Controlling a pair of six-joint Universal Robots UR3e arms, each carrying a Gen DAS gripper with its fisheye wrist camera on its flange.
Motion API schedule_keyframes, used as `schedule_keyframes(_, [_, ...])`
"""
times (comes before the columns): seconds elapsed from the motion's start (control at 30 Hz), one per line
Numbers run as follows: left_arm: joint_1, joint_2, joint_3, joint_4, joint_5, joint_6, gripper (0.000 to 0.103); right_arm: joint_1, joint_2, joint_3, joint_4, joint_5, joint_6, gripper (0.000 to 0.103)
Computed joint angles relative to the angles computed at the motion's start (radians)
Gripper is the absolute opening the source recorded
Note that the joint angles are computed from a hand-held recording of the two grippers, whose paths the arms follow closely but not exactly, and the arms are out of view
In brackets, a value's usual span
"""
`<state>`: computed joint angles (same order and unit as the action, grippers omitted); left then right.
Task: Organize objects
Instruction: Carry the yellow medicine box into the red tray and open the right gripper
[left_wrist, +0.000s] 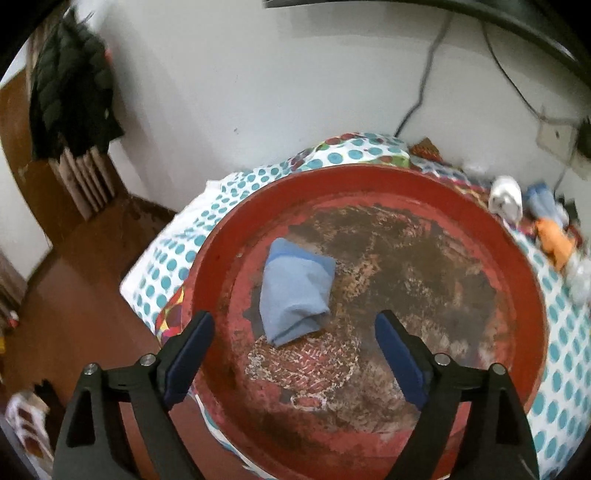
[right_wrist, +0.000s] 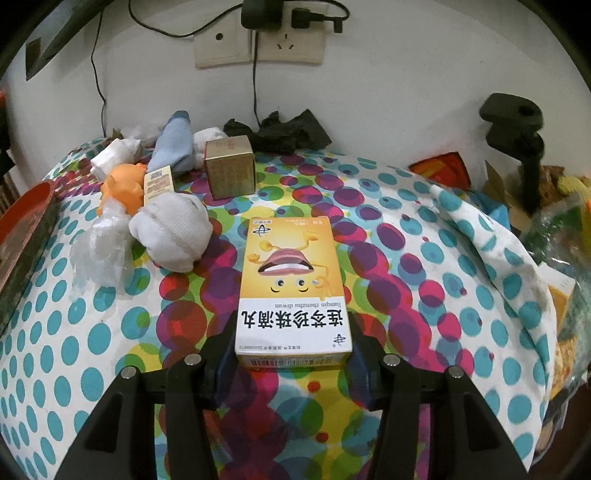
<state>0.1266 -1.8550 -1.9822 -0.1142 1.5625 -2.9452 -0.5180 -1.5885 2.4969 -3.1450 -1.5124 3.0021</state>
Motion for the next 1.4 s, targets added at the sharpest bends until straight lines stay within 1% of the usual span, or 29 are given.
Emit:
schedule_keyframes(0.03, [-0.011, -0.006, 0.003, 0.004, 0.014, 0.013, 0.09, 0.014, -0.007, 0.005, 0.001, -0.017, 0.015, 0.052])
schedule_keyframes(0.1, [-0.023, -0.013, 0.003, 0.011, 0.026, 0.028, 0.09, 0.002, -0.071, 0.039, 0.032, -0.014, 0.034, 0.052])
schedule_keyframes(0.2, [-0.025, -0.011, 0.002, 0.001, 0.017, 0.044, 0.09, -0.03, -0.229, 0.1, 0.112, 0.005, 0.066, 0.052])
schedule_keyframes(0.23, [-0.022, -0.01, -0.001, 0.002, 0.011, 0.046, 0.09, -0.05, -0.31, 0.118, 0.17, 0.023, 0.07, 0.052])
schedule_keyframes(0.33, [-0.01, -0.007, 0.001, -0.005, -0.002, 0.046, 0.09, 0.016, -0.42, 0.113, 0.262, -0.006, 0.131, 0.052])
schedule_keyframes(0.4, [0.004, -0.002, -0.001, -0.005, -0.013, 0.042, 0.092, 0.099, -0.419, 0.069, 0.293, -0.042, 0.171, 0.052])
schedule_keyframes(0.5, [0.031, 0.011, -0.009, 0.001, -0.024, 0.045, 0.094, 0.278, -0.321, -0.034, 0.285, -0.13, 0.253, 0.052])
schedule_keyframes(0.6, [0.053, 0.023, -0.012, 0.008, -0.015, 0.049, 0.095, 0.447, -0.181, -0.173, 0.276, -0.205, 0.315, 0.052])
schedule_keyframes(0.7, [0.082, 0.037, -0.018, 0.011, -0.017, 0.055, 0.095, 0.587, -0.028, -0.332, 0.284, -0.246, 0.357, 0.052])
schedule_keyframes(0.8, [0.11, 0.053, -0.024, 0.003, -0.034, 0.053, 0.097, 0.689, 0.129, -0.512, 0.318, -0.248, 0.367, 0.052])
schedule_keyframes(0.93, [0.142, 0.067, -0.027, -0.011, -0.058, 0.053, 0.098, 0.787, 0.334, -0.764, 0.389, -0.221, 0.376, 0.052])
schedule_keyframes(1.1, [0.165, 0.059, -0.015, -0.015, -0.045, 0.051, 0.099, 0.879, 0.579, -1.11, 0.523, -0.205, 0.365, 0.052])
schedule_keyframes(1.3, [0.192, 0.041, -0.001, -0.027, -0.041, 0.042, 0.099, 0.917, 0.819, -1.487, 0.716, -0.166, 0.357, 0.052])
schedule_keyframes(1.4, [0.206, 0.037, 0.001, -0.035, -0.051, 0.037, 0.099, 0.92, 0.899, -1.626, 0.789, -0.152, 0.369, 0.052])
